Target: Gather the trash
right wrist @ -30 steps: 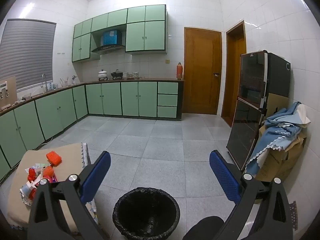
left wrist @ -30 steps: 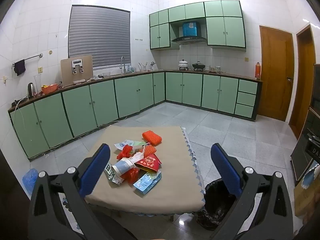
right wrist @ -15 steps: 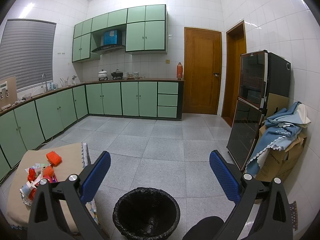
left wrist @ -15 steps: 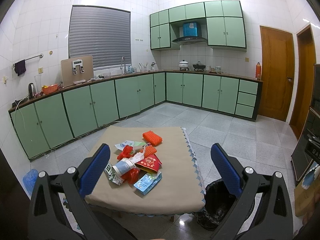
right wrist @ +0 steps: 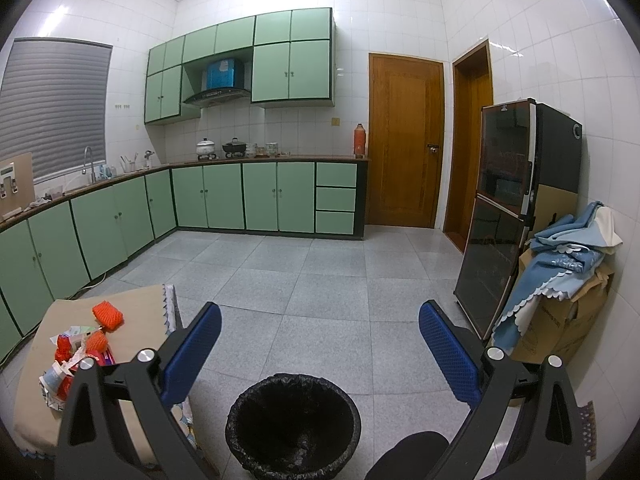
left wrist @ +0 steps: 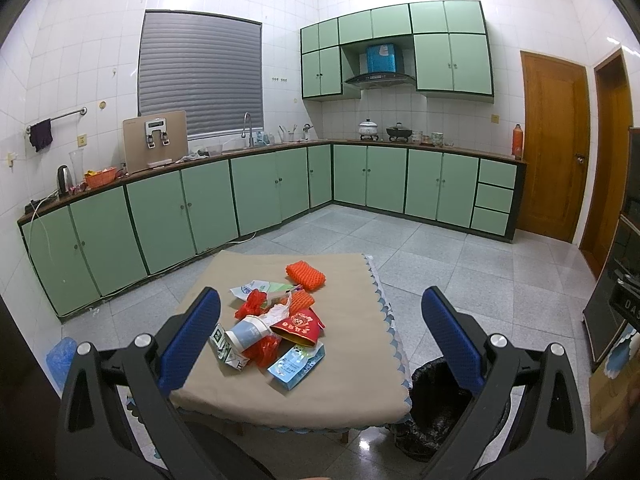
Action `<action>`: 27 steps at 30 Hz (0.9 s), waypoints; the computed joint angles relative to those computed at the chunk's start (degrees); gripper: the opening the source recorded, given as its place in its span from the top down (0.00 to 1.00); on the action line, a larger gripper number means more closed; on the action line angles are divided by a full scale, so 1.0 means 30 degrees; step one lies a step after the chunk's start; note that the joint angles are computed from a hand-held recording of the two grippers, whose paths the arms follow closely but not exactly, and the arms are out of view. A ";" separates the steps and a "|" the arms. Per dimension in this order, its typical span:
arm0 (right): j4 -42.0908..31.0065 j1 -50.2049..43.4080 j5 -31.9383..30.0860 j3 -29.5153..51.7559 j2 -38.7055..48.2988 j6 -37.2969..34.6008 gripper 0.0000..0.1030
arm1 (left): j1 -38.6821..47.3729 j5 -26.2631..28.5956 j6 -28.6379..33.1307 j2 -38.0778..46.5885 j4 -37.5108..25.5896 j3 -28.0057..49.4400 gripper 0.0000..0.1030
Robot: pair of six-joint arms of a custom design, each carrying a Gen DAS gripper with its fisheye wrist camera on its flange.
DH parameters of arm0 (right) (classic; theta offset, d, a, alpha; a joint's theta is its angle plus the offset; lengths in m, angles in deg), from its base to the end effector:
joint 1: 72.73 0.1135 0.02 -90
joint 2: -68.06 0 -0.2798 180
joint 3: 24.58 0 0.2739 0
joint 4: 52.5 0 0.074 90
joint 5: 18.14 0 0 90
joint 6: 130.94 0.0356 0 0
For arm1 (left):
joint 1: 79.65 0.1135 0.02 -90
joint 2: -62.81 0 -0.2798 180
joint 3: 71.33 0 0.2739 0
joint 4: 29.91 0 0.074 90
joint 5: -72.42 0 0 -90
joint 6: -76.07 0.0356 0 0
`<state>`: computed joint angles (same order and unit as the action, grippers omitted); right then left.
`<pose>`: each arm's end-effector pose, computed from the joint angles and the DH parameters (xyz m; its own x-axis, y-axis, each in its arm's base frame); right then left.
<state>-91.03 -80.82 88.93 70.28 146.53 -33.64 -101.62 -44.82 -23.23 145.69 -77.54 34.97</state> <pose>0.3222 -0.0564 0.4242 -0.3188 0.1680 -0.9328 0.4479 0.8941 0.0080 0.3149 -0.1095 0.4567 -0.3665 -0.0071 -0.9304 -0.1153 0.9926 0.0378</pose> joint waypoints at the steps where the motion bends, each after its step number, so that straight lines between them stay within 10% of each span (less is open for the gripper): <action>1: -0.0016 0.0025 0.0032 -0.0020 -0.0016 0.0010 0.06 | 0.0017 0.0022 -0.0002 0.0037 -0.0059 0.0070 0.05; 27: -0.0015 -0.0202 -0.0321 -0.0057 0.0140 0.0075 0.06 | 0.0016 -0.0004 0.0032 -0.0039 0.0269 -0.0398 0.05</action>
<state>-91.07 -81.42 87.97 70.11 146.95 -33.42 -101.57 -44.84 -23.14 145.58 -76.73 33.78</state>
